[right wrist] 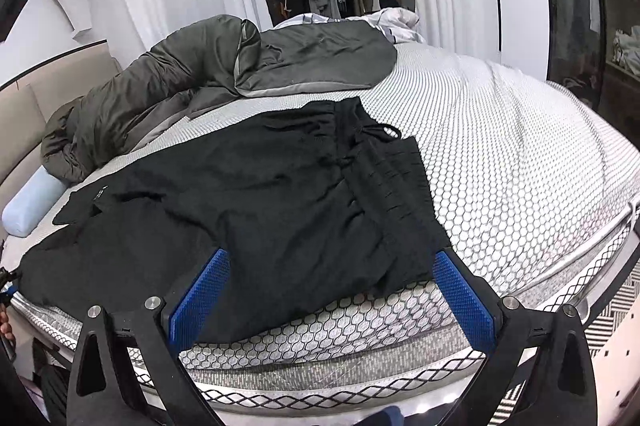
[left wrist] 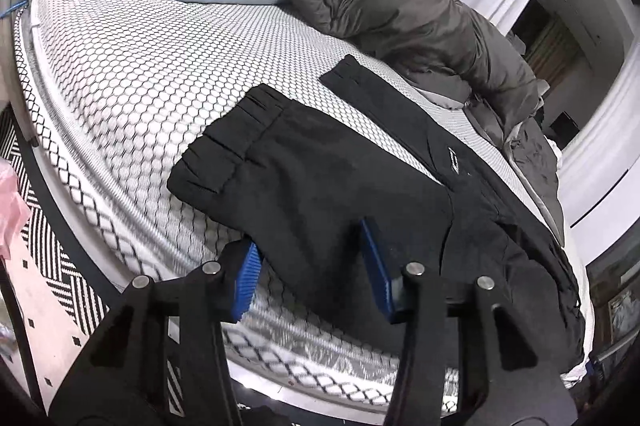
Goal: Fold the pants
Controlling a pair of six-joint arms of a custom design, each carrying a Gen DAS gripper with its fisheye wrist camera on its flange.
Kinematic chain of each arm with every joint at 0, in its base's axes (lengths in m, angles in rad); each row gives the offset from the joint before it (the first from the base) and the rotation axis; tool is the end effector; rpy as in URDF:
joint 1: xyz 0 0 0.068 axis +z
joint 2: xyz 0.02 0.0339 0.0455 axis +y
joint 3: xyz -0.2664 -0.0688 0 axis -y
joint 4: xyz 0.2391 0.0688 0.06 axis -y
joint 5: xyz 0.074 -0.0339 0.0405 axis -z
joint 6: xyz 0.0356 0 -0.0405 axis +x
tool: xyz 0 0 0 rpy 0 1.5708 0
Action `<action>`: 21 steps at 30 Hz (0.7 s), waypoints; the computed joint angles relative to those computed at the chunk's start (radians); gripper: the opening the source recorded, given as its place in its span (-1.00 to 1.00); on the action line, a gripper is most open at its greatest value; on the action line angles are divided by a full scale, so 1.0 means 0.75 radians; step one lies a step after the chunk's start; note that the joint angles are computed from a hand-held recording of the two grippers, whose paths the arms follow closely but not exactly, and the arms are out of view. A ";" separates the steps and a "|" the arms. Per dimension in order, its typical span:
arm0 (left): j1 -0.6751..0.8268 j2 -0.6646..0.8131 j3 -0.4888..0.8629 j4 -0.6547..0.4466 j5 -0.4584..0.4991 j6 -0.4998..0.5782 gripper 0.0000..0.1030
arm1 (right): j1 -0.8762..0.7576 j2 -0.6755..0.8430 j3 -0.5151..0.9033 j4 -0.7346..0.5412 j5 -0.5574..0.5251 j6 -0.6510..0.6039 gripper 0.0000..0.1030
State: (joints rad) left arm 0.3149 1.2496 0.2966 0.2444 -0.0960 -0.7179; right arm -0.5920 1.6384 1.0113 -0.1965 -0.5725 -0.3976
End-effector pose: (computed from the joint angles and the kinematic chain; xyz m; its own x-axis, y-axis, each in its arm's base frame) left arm 0.1952 0.0672 0.1349 -0.2177 -0.7596 -0.6129 -0.6914 0.5633 -0.4525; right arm 0.2908 -0.1723 0.2113 -0.6246 0.0278 -0.7805 -0.0849 0.9910 0.1033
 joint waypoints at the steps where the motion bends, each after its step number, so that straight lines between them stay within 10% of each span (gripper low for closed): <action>1: 0.039 0.049 0.035 0.014 0.040 0.002 -0.15 | 0.003 0.008 0.009 -0.010 -0.004 0.008 1.00; 3: 0.102 0.164 0.100 0.052 0.085 0.014 -0.18 | -0.008 0.045 0.042 -0.047 -0.036 0.024 1.00; 7: 0.180 0.286 0.153 0.131 0.118 0.019 -0.88 | -0.037 0.127 0.137 -0.143 -0.114 0.095 1.00; 18: 0.258 0.348 0.234 0.171 0.151 0.107 -0.96 | -0.087 0.463 0.474 -0.364 -0.348 0.405 0.89; 20: 0.264 0.354 0.244 0.152 0.152 0.117 -0.96 | -0.086 0.520 0.535 -0.379 -0.414 0.485 0.53; 21: 0.263 0.347 0.225 0.158 0.149 0.115 -0.96 | -0.087 0.556 0.579 -0.419 -0.453 0.513 -0.18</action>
